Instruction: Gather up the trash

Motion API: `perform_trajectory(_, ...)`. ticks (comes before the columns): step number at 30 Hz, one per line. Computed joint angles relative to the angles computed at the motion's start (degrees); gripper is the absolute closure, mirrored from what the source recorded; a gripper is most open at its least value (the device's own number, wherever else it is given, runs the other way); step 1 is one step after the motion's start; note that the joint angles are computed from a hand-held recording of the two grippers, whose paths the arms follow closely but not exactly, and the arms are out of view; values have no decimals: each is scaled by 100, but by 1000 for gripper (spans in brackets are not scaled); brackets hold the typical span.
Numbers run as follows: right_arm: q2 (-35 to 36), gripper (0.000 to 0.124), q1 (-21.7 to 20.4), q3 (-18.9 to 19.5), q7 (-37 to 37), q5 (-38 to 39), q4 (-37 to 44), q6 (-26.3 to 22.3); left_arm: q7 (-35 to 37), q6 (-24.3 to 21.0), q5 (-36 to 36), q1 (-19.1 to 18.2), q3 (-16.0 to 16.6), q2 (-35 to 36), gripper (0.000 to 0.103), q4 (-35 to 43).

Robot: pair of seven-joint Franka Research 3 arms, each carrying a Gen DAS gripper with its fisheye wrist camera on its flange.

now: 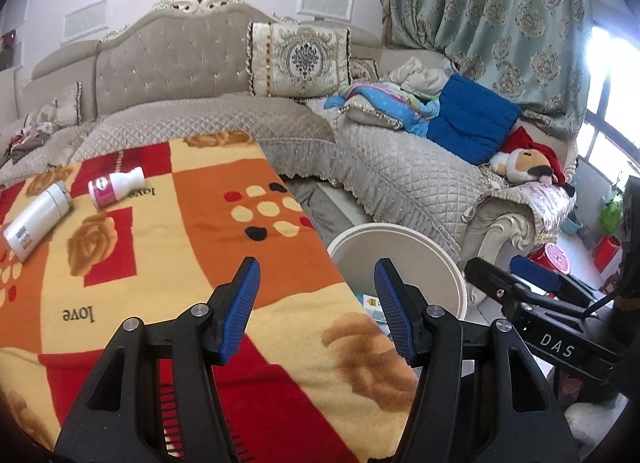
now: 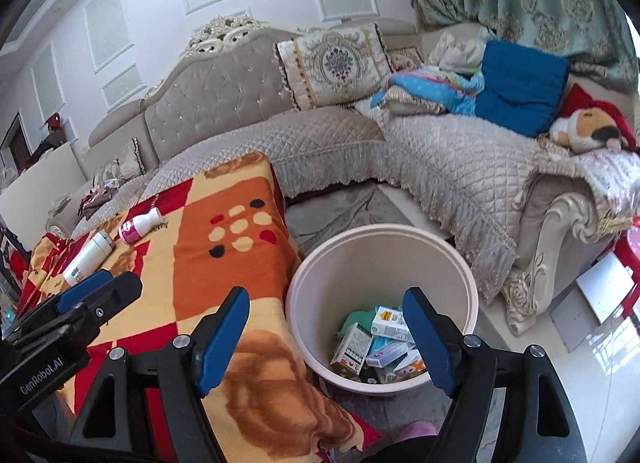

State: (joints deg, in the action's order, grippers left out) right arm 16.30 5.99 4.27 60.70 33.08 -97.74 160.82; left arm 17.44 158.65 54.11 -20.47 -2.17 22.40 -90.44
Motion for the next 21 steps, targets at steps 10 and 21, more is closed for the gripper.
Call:
perform_trajectory(10,-486,34,253,-59,236,-307,-647,1080,-1219,214,1117,25,98,-501,45,-541)
perform_trajectory(21,-739,31,170,174,-439,235,-858,1345,-1825,99,1867,212,-139,-723,45,-734)
